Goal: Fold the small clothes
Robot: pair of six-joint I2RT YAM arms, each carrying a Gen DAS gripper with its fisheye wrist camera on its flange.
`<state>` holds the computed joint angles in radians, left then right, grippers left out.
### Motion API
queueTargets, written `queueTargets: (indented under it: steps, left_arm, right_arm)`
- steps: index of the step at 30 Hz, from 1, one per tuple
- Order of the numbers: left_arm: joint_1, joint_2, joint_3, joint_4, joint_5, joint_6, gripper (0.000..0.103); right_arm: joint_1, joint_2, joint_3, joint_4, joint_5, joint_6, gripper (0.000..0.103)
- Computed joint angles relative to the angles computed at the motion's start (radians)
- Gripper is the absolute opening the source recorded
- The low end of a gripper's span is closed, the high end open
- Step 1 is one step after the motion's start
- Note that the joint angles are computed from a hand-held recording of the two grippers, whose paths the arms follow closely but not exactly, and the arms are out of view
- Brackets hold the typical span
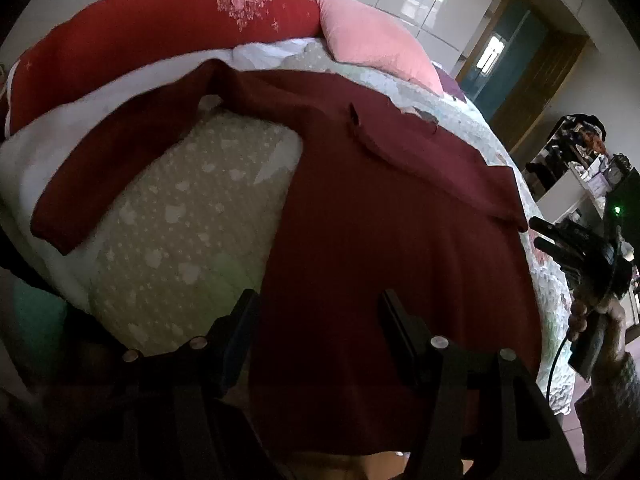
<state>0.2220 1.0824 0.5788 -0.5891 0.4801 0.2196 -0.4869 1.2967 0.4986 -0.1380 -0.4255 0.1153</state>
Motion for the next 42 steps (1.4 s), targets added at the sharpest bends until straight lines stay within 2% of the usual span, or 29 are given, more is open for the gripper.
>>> queueTargets:
  steps: [4,6,9,12,15,18,22,23,24,25,26,28,31,32,34,38,42]
  left_arm:
    - [0.009,-0.016,-0.007,-0.005,-0.011,0.000,0.060]
    - [0.030,-0.017,-0.002,-0.014,-0.004,0.006,0.060]
    - [0.046,0.001,0.030,-0.021,0.013,0.007,0.060]
    - [-0.011,0.070,0.111,0.016,0.036,-0.009,0.063]
    - [-0.120,0.213,0.231,0.100,-0.010,-0.067,0.064]
    - [-0.230,0.429,0.397,0.185,-0.102,-0.134,0.064]
    - [-0.331,0.759,0.691,0.138,-0.180,-0.186,0.064]
    - [-0.349,0.825,0.755,0.110,-0.192,-0.194,0.061]
    - [-0.367,0.884,0.812,0.084,-0.202,-0.201,0.051]
    - [-0.383,0.936,0.863,0.058,-0.216,-0.208,0.028]
    - [-0.393,0.963,0.890,0.046,-0.224,-0.214,0.018]
    - [-0.405,0.955,0.894,0.061,-0.247,-0.228,0.009]
    - [-0.374,0.923,0.878,0.110,-0.223,-0.280,0.005]
    - [-0.357,0.919,0.872,0.130,-0.212,-0.299,0.005]
    - [-0.353,0.932,0.879,0.137,-0.281,-0.301,0.006]
    - [-0.321,0.948,0.868,0.128,-0.236,-0.287,0.010]
    - [-0.259,0.737,0.662,0.203,-0.171,-0.267,0.014]
  right_arm:
    - [-0.044,-0.027,-0.023,-0.023,-0.016,-0.026,0.057]
    - [0.032,-0.043,-0.017,-0.020,0.010,-0.016,0.057]
    - [0.147,-0.071,-0.010,-0.033,0.037,-0.017,0.063]
    - [0.269,-0.047,0.012,-0.012,0.096,0.027,0.063]
    - [0.311,-0.043,-0.007,0.020,0.126,0.072,0.063]
    - [0.301,-0.109,-0.069,0.017,0.123,0.090,0.063]
    - [0.229,-0.234,-0.157,-0.033,0.119,0.045,0.063]
    - [0.210,-0.253,-0.171,-0.042,0.114,0.034,0.063]
    - [0.179,-0.272,-0.188,-0.050,0.103,0.019,0.063]
    - [0.145,-0.283,-0.202,-0.056,0.086,0.004,0.063]
    - [0.110,-0.287,-0.214,-0.058,0.066,-0.012,0.063]
    - [0.062,-0.291,-0.224,-0.059,0.043,-0.037,0.063]
    - [0.000,-0.289,-0.234,-0.047,0.021,-0.075,0.063]
    - [-0.010,-0.288,-0.234,-0.046,0.019,-0.079,0.063]
    - [-0.051,-0.267,-0.238,-0.029,0.000,-0.093,0.063]
    - [-0.069,-0.245,-0.249,-0.005,-0.012,-0.087,0.063]
    - [-0.004,-0.308,-0.250,-0.042,0.021,-0.059,0.063]
